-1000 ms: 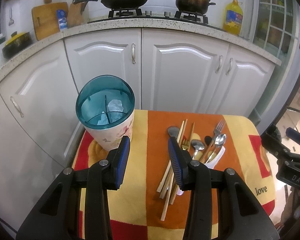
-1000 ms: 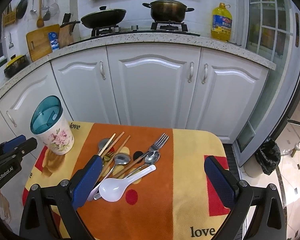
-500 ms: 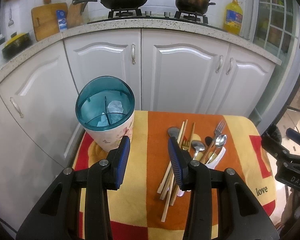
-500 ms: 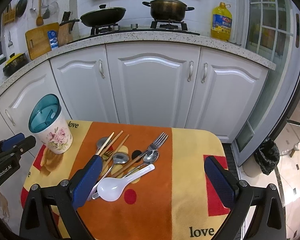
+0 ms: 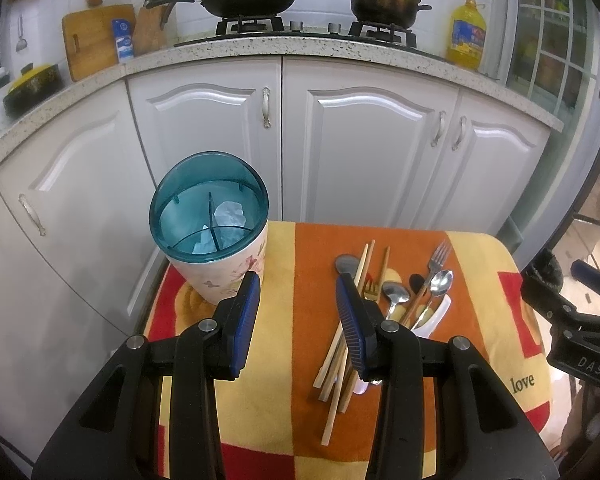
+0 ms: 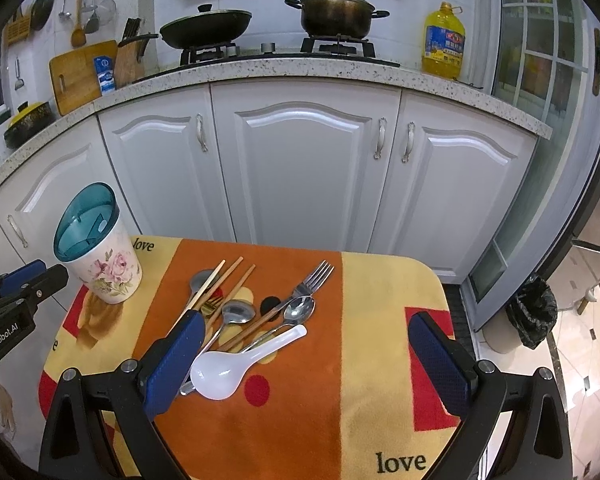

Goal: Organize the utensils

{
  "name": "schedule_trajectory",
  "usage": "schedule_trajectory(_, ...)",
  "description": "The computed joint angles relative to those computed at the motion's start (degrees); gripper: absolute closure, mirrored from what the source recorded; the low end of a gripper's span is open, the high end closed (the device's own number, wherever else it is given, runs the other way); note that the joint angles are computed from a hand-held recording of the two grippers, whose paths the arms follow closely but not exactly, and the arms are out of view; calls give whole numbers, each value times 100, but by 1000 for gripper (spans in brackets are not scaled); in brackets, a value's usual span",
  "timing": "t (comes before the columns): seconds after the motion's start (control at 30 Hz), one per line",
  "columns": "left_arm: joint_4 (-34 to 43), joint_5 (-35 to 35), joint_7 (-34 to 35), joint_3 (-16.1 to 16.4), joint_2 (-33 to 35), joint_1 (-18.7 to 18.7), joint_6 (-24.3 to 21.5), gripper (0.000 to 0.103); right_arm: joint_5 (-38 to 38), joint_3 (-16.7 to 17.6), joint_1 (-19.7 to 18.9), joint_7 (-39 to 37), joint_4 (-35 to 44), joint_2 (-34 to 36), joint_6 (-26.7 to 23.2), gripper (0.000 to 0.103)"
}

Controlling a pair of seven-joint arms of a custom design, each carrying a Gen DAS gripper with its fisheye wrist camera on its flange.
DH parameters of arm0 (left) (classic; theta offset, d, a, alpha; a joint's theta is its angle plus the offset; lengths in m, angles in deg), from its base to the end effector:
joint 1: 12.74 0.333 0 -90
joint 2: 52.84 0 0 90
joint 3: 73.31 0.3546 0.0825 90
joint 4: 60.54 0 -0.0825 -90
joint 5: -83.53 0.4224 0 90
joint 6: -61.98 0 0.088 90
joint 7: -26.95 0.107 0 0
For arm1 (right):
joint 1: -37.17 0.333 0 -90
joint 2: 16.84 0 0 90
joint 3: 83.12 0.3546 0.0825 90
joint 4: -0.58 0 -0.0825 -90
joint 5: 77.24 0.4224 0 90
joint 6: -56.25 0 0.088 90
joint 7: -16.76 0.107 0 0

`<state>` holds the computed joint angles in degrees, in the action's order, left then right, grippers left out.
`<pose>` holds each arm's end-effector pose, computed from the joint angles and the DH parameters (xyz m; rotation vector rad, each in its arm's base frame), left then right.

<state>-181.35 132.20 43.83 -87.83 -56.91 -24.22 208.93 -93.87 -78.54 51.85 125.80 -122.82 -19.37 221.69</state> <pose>0.5324 -0.2759 0.5217 -1.9035 1.5396 -0.6870 0.5685 0.2170 0.5283 -1.9406 1.4970 -0.6453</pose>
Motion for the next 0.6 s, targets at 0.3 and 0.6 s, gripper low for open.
schedule_trajectory(0.3, 6, -2, -3, 1, 4, -4, -7, 64, 2, -13, -6, 15, 20, 28, -27, 1)
schedule_trajectory(0.6, 33, -130, 170, 54, 62, 18, 119, 64, 0, -44, -17, -14, 64, 78, -90, 1)
